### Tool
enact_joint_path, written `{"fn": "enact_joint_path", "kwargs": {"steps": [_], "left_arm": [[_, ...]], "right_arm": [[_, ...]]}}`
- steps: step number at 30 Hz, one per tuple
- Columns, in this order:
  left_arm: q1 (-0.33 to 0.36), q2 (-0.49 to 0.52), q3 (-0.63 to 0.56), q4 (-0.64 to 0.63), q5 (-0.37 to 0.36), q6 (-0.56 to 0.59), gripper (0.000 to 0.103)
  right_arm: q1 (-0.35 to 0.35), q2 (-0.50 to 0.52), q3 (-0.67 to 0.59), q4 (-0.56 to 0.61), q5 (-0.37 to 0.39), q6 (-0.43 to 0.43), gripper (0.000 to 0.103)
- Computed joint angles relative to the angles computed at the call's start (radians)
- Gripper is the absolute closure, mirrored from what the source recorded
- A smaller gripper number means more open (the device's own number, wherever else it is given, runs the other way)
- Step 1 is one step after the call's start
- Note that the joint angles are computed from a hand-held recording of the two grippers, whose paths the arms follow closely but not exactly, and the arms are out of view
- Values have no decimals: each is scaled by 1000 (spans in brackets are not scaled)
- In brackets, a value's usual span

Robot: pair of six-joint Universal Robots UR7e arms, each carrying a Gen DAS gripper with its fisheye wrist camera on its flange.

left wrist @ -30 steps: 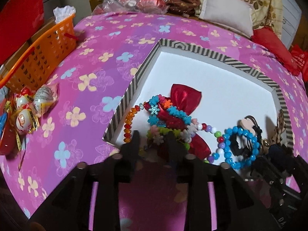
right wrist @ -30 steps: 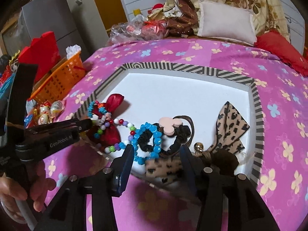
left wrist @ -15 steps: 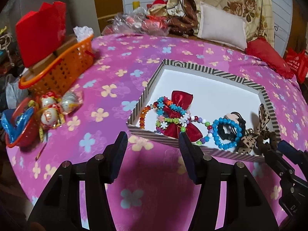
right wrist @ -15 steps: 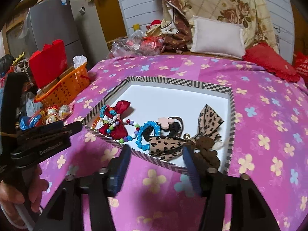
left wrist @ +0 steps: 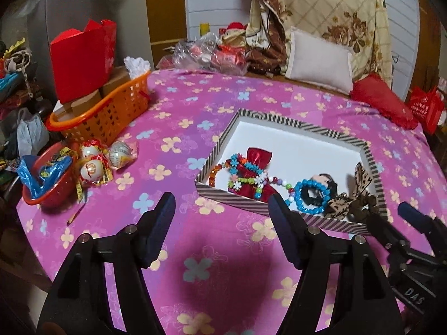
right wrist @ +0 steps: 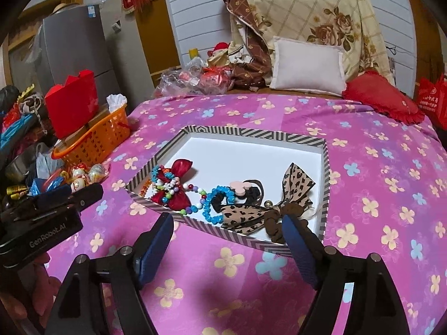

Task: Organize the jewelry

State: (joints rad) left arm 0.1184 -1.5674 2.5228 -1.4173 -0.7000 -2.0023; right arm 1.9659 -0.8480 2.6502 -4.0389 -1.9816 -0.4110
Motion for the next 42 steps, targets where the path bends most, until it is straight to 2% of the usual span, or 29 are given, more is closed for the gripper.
{"fn": "enact_joint_path", "kwargs": {"steps": [7, 15, 27, 42], "left_arm": [[-52, -4, -13, 60, -25, -39, 33], [-82, 4, -26, 105, -39, -73, 33], [-104, 5, -41, 159, -55, -108, 33], [-88, 25, -39, 130, -54, -93, 33]], "right_arm": [[36, -5, 5, 2, -31, 12, 22], [64, 2, 9, -7, -67, 16, 21], [67, 3, 19, -24, -68, 19, 17], [47, 9, 20, -33, -63, 13, 16]]}}
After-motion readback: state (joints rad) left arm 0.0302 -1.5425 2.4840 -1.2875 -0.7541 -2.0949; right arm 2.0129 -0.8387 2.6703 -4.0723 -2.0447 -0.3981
